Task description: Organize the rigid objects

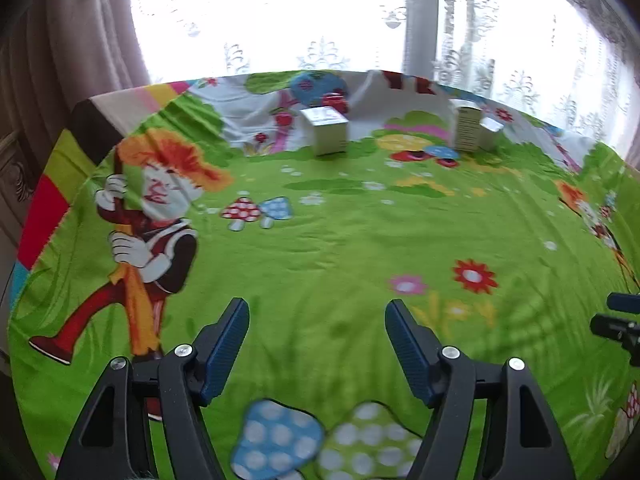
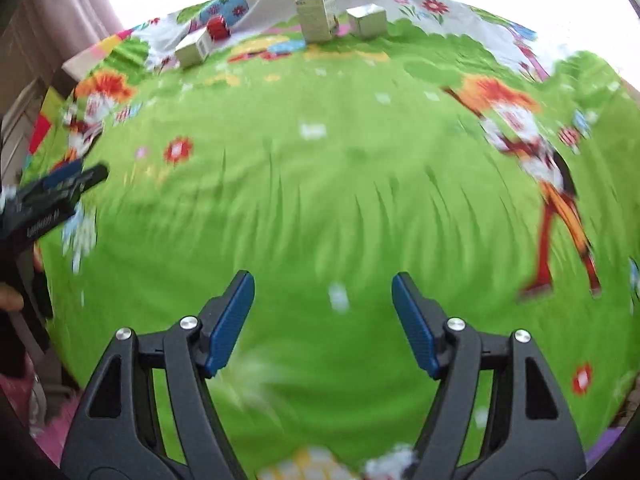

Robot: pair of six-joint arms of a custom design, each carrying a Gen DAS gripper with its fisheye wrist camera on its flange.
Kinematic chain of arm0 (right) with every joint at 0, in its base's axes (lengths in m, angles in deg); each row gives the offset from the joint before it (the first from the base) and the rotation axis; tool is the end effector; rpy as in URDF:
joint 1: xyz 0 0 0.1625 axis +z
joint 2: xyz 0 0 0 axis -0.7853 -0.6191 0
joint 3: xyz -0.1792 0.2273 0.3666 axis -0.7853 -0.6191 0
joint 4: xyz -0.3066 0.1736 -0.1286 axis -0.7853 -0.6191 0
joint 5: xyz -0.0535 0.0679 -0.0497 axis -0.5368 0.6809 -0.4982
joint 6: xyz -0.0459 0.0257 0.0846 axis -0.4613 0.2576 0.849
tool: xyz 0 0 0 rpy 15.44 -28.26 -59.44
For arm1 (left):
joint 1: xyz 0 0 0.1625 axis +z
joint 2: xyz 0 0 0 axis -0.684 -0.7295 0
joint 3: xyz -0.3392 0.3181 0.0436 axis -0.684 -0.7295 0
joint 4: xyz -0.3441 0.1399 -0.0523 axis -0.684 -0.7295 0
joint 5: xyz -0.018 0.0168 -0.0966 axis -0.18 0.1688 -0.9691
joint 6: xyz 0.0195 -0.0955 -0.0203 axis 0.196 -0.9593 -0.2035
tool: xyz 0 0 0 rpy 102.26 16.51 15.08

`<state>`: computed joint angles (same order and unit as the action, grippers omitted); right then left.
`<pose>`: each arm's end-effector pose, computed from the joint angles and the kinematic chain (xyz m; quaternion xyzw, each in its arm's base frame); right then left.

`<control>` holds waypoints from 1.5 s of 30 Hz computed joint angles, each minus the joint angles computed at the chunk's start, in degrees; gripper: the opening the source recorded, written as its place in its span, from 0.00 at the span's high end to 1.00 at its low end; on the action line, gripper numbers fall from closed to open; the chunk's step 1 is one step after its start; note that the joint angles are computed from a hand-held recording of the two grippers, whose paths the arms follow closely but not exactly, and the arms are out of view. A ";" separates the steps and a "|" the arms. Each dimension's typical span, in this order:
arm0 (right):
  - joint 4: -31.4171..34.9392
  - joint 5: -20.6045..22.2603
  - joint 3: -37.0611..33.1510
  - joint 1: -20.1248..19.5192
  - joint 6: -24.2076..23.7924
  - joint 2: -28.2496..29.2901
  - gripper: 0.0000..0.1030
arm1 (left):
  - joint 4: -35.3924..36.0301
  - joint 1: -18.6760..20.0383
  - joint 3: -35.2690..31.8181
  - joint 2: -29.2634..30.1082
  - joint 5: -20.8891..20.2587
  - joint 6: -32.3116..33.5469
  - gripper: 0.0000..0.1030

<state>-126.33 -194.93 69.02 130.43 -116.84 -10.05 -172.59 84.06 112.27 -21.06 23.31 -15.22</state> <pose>0.0060 -0.4217 0.2182 0.1067 -0.9183 0.2052 0.3213 -0.2076 -0.4677 -0.0182 0.1675 0.8587 -0.3218 0.3620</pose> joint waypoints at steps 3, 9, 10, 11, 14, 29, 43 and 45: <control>7.40 0.89 -8.82 2.59 4.55 2.67 0.28 | 0.16 3.02 0.73 -1.70 1.07 -0.82 0.30; 14.99 5.90 -28.10 7.17 6.10 8.01 0.28 | 1.86 3.87 1.88 -3.50 -2.16 -3.87 0.17; 16.04 6.21 -31.84 7.86 5.81 9.43 0.28 | 3.66 3.61 1.59 -3.51 -1.86 -4.02 0.14; 17.17 5.62 -35.62 8.53 5.89 10.99 0.31 | 4.00 3.45 1.55 -3.45 -2.00 -3.70 0.13; 23.28 2.27 -47.05 9.71 8.25 15.63 0.42 | 3.53 4.34 0.95 -3.58 -3.24 -1.98 0.08; 26.12 0.44 -38.79 8.39 -3.85 14.00 0.64 | 4.79 5.03 -0.38 -3.40 -3.92 -0.88 0.01; 19.50 0.67 -33.70 6.77 1.46 14.16 0.27 | 4.91 5.10 -0.49 -3.31 -3.91 -0.90 0.00; 16.71 -3.83 -34.80 7.73 -0.07 16.78 0.28 | 4.95 5.09 -0.50 -3.31 -3.90 -0.92 0.00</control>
<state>-109.62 -198.76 34.22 138.17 -116.91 6.73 -167.64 89.15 111.76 -24.38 19.41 -16.14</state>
